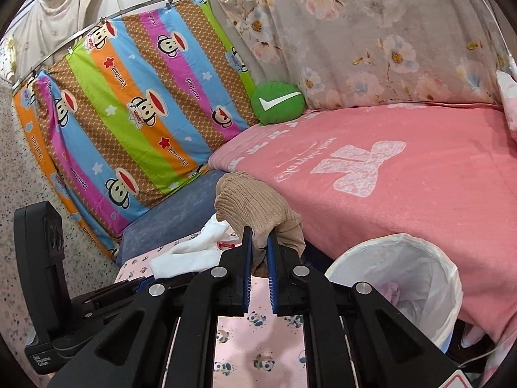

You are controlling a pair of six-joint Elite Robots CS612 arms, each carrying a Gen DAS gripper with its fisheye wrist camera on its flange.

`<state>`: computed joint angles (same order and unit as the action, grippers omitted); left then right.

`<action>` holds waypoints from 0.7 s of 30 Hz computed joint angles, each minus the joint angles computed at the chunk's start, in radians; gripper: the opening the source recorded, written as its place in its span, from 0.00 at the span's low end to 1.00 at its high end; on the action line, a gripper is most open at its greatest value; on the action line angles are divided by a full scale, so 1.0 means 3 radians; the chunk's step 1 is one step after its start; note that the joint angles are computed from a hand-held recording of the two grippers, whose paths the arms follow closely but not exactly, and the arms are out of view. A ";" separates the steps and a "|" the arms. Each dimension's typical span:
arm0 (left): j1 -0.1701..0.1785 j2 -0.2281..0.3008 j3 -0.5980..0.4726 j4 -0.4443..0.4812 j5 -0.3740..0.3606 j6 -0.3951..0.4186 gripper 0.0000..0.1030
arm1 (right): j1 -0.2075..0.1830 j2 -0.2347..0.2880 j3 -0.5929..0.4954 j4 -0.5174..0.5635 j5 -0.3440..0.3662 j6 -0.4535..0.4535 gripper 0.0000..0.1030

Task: Collect trash
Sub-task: 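Lift and carry the white cloth and beige sock over the bin with both grippers, then open both grippers over the bin to drop the cloth and sock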

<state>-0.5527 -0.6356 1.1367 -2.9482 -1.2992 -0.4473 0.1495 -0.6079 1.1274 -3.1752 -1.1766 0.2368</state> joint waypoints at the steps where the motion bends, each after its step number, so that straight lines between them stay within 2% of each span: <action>1: -0.0009 0.0012 -0.0024 0.0015 -0.0012 0.0021 0.12 | -0.0024 -0.0021 0.0043 -0.0034 -0.0012 0.0027 0.10; 10: -0.0078 0.0127 -0.0256 0.0191 -0.0132 0.0129 0.12 | -0.0161 -0.0103 0.0233 -0.0097 -0.0103 0.0129 0.10; 21: -0.0097 0.0295 -0.0550 0.0477 -0.0301 0.0143 0.12 | -0.0249 -0.0081 0.0269 -0.0039 -0.0192 0.0201 0.10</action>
<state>-0.5818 -0.5471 0.9716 -2.8051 -1.3894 -0.4045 0.0748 -0.6322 1.2079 -3.1870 -1.2343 0.2972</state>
